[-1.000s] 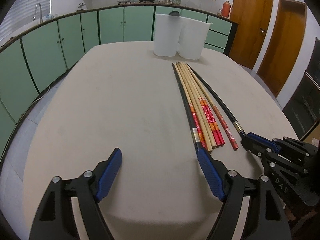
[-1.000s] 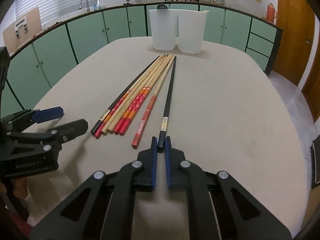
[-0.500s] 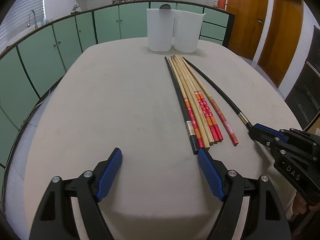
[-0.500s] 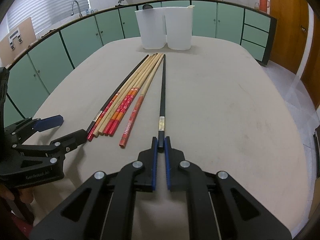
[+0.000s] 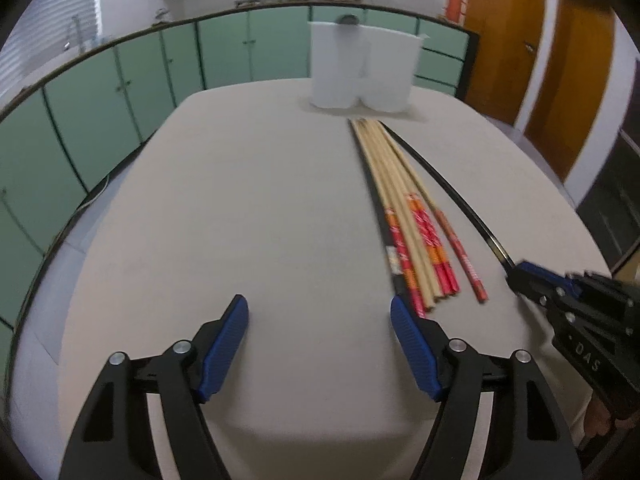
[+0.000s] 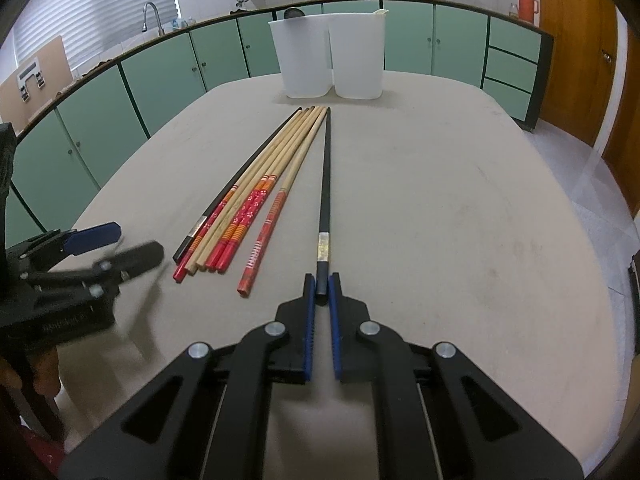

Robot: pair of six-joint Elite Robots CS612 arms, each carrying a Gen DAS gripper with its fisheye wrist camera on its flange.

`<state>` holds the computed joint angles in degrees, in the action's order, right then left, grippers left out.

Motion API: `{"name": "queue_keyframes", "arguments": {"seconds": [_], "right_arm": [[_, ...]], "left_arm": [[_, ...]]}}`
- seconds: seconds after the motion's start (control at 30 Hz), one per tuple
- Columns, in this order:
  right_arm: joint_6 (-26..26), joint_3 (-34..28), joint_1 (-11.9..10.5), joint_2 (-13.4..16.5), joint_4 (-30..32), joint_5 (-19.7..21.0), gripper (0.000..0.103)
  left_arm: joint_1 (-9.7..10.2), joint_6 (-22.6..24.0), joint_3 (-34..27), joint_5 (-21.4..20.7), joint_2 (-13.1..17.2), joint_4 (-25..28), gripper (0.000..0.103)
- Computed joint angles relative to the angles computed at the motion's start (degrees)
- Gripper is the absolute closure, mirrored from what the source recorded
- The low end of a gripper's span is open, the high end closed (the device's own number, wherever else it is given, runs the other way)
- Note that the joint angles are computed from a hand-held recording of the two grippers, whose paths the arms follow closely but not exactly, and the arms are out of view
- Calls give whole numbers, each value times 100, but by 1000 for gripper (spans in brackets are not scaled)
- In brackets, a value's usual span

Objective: Organize utensils
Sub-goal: 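Grasp a black chopstick with the right tool while the left tool grasps another black chopstick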

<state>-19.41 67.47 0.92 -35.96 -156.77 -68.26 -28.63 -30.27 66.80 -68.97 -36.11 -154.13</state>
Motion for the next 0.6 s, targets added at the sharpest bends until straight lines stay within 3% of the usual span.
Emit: {"name": "queue_keyframes", "arguments": {"seconds": [0.13,0.33,0.53,0.6], "right_arm": [[20,-22,-5,8,32,28,97],[23,-47,-7,23,50,48,97],[50,-69,-6,39,55,75,96],[60,-72,-12,44,54,93,96]], "left_arm": [[-43,80,-75,75,41,173,31],[-21,104,-121,-177,78,-15,31],[-18,18,-190,-128,125,-10,31],[-19,41,-232,-101,152,0,38]]}}
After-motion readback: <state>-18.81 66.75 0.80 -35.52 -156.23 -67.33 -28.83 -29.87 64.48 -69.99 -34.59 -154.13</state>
